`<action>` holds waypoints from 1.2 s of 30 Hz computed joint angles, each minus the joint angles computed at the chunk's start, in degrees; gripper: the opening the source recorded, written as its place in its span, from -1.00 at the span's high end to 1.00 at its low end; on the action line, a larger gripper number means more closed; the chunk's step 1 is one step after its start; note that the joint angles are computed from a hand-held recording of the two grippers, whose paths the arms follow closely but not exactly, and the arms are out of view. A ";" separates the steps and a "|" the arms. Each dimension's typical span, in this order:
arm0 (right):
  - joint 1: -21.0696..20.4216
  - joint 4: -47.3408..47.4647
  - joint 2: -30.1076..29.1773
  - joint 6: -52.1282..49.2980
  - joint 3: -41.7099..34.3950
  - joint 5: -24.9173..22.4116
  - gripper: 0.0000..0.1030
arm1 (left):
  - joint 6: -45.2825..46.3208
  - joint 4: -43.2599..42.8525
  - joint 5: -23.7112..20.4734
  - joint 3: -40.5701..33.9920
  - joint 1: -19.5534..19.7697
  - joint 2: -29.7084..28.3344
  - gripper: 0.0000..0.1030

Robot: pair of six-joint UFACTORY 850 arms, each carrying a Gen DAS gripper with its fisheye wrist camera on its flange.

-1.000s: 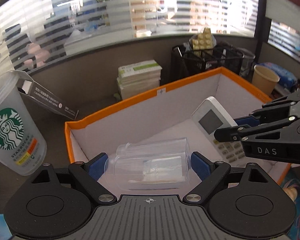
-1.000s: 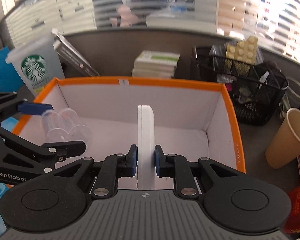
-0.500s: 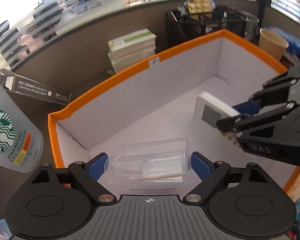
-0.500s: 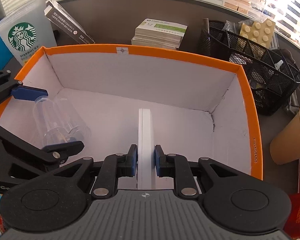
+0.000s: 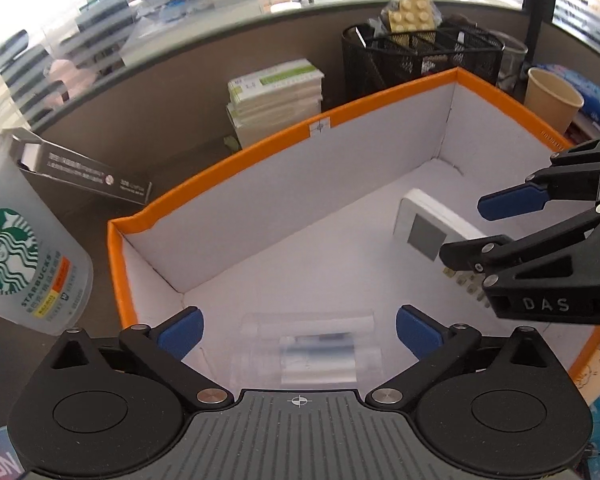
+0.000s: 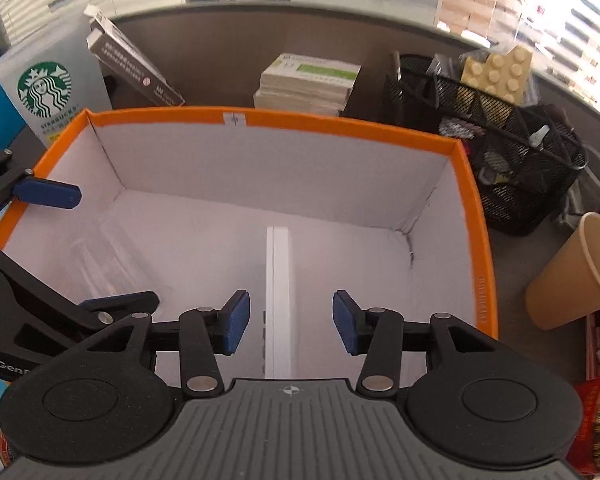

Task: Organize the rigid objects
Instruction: 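Open left tool dropping container while right tool releases remote into box, then move both tools back to the desk toward the bottles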

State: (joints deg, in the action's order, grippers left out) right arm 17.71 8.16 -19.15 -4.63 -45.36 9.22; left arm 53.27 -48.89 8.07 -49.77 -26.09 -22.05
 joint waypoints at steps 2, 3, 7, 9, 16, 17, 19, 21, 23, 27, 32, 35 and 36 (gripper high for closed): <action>0.09 0.57 1.81 -0.29 1.58 1.94 0.12 | -4.00 4.05 1.70 1.64 -0.38 1.82 -1.00; -0.09 -2.27 3.10 2.74 2.67 3.07 0.10 | -6.66 7.08 2.50 2.60 -0.45 2.92 -1.00; -0.51 -9.79 9.98 11.38 8.79 9.95 -0.29 | -11.47 12.44 7.65 6.89 -0.81 7.75 -1.00; 0.35 -6.26 14.31 8.66 12.93 14.16 -0.49 | -15.19 16.20 10.94 10.07 -0.69 11.02 -1.00; 8.95 7.12 28.67 -2.23 29.13 28.68 -0.63 | -28.87 31.41 20.89 24.76 0.52 22.89 -1.00; 10.37 8.41 29.62 -2.75 30.92 30.14 -0.63 | -30.60 33.03 22.16 26.60 0.76 23.86 -1.00; 14.12 11.95 29.55 -4.05 33.37 32.89 -0.62 | -34.15 36.33 24.23 29.99 1.39 25.47 -1.00; 18.72 16.69 27.43 -6.02 34.82 36.01 -0.57 | -35.45 37.23 26.24 32.85 1.40 26.36 -1.00; 22.88 21.86 22.64 -7.98 34.51 39.35 -0.43 | -35.10 35.87 28.83 35.19 0.66 26.39 -1.00; 28.43 24.73 14.55 -7.26 33.09 41.81 -0.10 | -33.59 33.87 32.52 39.58 -1.03 26.07 -1.00; 31.63 26.32 9.94 -4.64 32.13 44.60 0.08 | -39.77 41.89 33.65 44.66 -0.39 27.01 -1.00; 32.38 26.70 9.66 -3.27 32.19 45.11 0.19 | -44.05 47.04 33.60 46.05 -0.13 26.30 -1.00; 32.30 26.27 9.68 -2.80 32.25 45.09 0.20 | -44.52 47.72 33.80 46.10 -0.53 25.61 -1.00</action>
